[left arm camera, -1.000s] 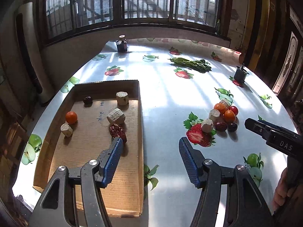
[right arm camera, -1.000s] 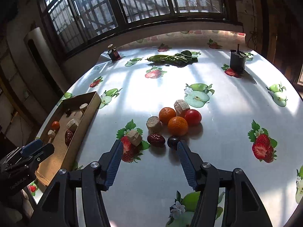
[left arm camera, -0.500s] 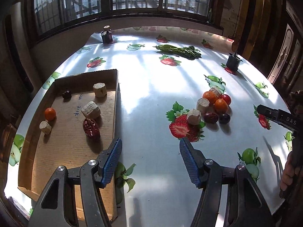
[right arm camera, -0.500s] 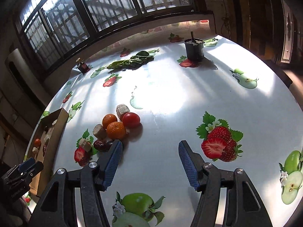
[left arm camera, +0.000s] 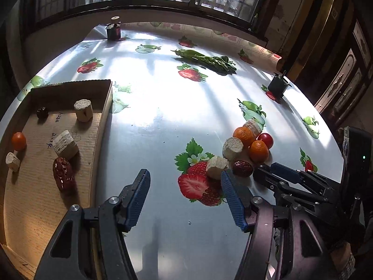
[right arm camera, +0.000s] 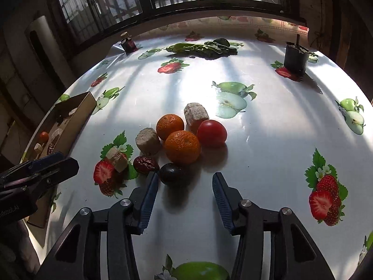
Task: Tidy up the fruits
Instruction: 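Move both tools back to the fruit pile, right tool toward a dark plum, then grasp the dark plum with the right tool while the left tool grasps a round rice cake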
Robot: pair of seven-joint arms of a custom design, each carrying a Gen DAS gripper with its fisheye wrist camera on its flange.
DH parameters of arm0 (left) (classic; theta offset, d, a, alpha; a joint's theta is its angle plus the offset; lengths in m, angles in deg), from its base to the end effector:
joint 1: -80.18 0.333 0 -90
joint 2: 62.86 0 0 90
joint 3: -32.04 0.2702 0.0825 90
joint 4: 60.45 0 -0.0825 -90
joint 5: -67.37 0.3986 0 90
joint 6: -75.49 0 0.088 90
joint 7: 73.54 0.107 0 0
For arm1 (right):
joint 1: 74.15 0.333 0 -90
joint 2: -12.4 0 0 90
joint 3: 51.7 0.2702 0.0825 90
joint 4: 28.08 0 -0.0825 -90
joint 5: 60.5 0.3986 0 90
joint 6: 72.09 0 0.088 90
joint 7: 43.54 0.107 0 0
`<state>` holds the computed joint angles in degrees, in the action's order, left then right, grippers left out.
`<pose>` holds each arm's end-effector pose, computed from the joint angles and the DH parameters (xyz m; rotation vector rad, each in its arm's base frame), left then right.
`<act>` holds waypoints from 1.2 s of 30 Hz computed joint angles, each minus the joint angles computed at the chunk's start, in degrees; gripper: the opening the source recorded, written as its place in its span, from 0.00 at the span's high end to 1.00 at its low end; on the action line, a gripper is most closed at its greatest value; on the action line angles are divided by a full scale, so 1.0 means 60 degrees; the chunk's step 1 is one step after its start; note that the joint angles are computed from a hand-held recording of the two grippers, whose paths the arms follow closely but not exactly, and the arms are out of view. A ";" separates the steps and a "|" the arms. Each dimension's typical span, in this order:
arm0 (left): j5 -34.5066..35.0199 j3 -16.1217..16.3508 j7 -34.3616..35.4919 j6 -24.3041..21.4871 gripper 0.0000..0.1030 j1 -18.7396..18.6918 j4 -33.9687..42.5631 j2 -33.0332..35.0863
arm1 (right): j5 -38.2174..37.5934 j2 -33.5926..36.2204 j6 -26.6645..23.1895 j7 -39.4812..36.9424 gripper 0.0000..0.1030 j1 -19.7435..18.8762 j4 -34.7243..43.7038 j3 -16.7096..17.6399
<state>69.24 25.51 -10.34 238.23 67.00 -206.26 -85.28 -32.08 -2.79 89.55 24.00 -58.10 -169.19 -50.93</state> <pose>0.4583 -0.1663 0.4355 -1.9924 1.8223 -0.8588 0.4954 0.1250 0.4081 -1.9829 1.5189 -0.3290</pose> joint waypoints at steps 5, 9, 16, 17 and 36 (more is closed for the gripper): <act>0.0018 -0.0017 0.0347 0.0042 0.40 -0.0122 0.0350 0.0472 | -0.0084 0.0349 0.0274 -0.0051 0.66 0.0037 0.0186 0.0077; 0.0211 -0.0193 0.0512 0.0288 0.40 -0.0063 0.0674 0.1010 | 0.0824 0.0187 0.0202 -0.0551 0.72 0.0231 0.0080 -0.0221; -0.1170 0.0291 0.2067 0.0661 0.60 -0.0640 0.1044 0.1738 | 0.1655 -0.0283 0.0767 -0.0797 0.72 0.0276 -0.0379 -0.0407; -0.1498 0.0348 0.2442 0.0753 0.62 -0.0762 0.1068 0.1819 | 0.1717 -0.0323 0.0776 -0.0834 0.72 0.0297 -0.0410 -0.0448; -0.2932 0.0303 0.3796 0.1614 0.74 -0.0987 0.0836 0.2038 | 0.0698 -0.0090 0.1044 -0.0679 0.68 0.0350 -0.0479 -0.0150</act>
<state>51.65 27.32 12.44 247.92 61.08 -201.25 -73.06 -27.89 -3.33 95.82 19.92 -56.00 -172.07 -51.83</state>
